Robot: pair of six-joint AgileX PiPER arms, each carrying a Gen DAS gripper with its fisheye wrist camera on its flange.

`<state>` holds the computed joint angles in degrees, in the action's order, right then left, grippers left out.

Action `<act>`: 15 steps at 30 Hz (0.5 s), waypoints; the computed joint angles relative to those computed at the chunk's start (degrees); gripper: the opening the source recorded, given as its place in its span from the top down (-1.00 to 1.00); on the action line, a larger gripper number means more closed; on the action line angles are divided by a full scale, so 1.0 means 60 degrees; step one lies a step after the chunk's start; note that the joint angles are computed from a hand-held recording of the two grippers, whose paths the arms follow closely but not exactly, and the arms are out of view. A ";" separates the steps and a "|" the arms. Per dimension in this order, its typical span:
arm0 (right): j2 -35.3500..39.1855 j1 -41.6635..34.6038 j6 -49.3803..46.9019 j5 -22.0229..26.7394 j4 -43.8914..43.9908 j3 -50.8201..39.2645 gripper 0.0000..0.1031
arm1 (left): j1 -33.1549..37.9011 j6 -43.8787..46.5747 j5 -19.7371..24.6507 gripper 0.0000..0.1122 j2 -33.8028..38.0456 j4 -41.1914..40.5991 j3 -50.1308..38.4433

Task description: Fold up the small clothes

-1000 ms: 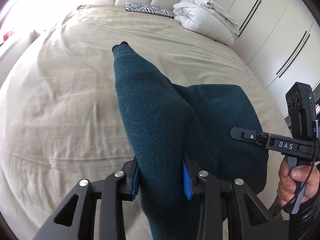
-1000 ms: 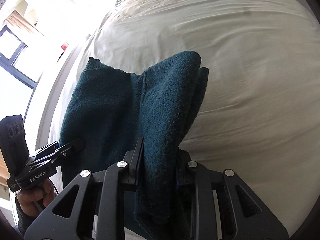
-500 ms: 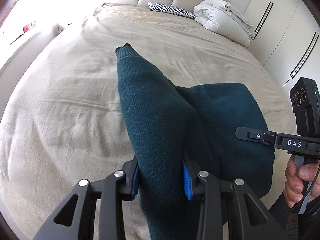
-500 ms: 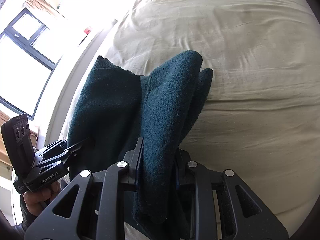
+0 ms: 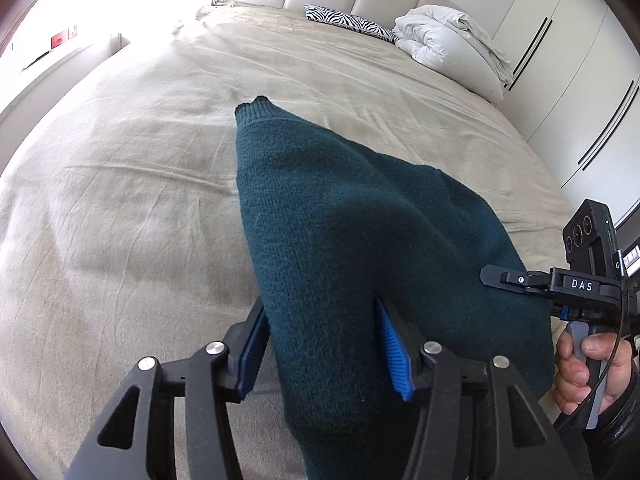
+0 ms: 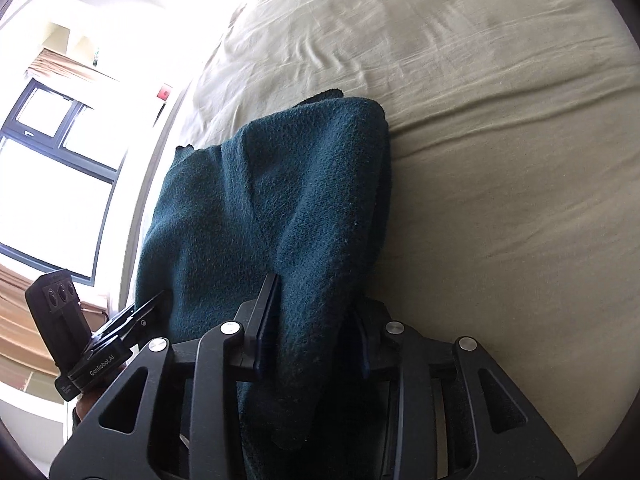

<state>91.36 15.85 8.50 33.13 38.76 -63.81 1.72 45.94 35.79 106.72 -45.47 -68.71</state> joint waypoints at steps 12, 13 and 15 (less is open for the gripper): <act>-0.2573 0.1060 0.5235 0.0662 -0.5137 0.0023 0.17 | 0.0661 0.1201 -0.0629 -0.08 -0.2063 -0.1591 0.1857; -0.2756 0.1189 0.4919 0.0597 -0.4853 0.0064 0.17 | 0.0675 0.1334 -0.0671 -0.08 -0.2248 -0.1683 0.1996; -0.2850 0.1490 0.4083 0.0386 -0.4037 0.0074 0.17 | 0.0769 0.1726 -0.0628 -0.10 -0.2586 -0.1989 0.2331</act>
<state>74.26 24.79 33.00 35.45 14.54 -63.37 6.33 56.30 32.02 91.20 -57.40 -54.72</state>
